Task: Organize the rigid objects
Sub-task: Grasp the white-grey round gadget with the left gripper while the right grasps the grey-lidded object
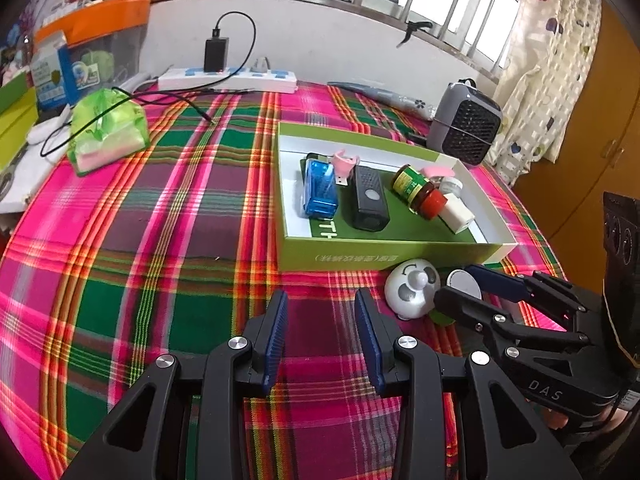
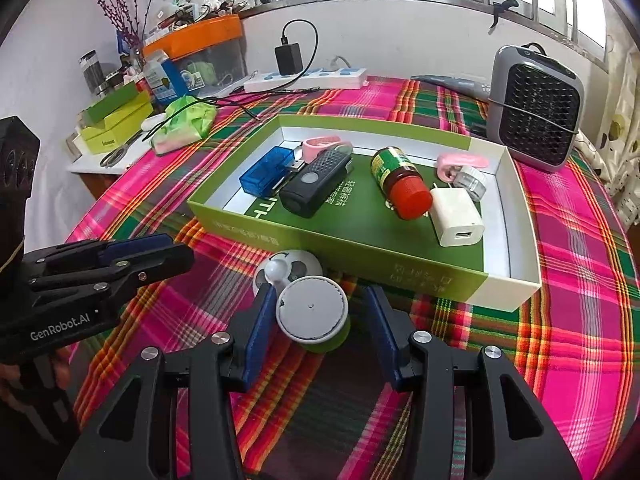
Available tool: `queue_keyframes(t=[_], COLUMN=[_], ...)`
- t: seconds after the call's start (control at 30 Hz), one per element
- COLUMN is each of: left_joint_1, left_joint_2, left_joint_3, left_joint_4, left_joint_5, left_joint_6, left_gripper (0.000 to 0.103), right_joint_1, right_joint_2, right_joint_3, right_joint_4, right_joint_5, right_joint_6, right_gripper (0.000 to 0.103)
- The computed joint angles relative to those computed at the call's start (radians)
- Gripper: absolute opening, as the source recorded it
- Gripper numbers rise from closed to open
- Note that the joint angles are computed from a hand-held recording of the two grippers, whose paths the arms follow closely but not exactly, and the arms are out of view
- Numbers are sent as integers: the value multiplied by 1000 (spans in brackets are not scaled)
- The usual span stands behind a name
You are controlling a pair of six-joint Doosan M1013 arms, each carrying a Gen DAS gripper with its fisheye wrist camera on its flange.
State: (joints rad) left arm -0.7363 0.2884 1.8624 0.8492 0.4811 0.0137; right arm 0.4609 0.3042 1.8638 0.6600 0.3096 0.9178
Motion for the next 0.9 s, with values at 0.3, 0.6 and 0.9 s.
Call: queue_keyframes(t=[0.3,0.6,0.9], left_joint_1=[7,8,5], left_joint_2=[6,44,71], left_joint_3=[-12,-66,-103], left_joint_4=[-45,-177,-240], left_joint_5=[-71,-91,-63], left_joint_6=[73,265,344], left_gripper=[33,38,38], right_joint_1=[-10,-42,-63], right_joint_2=[-19,-51,-62], right_joint_3=[19,48,62], right_joint_4=[86,218,322], right_joint_5=[-21,-51,-50], right_joint_6=[-69,-151,-242], right_gripper=[36,36,36])
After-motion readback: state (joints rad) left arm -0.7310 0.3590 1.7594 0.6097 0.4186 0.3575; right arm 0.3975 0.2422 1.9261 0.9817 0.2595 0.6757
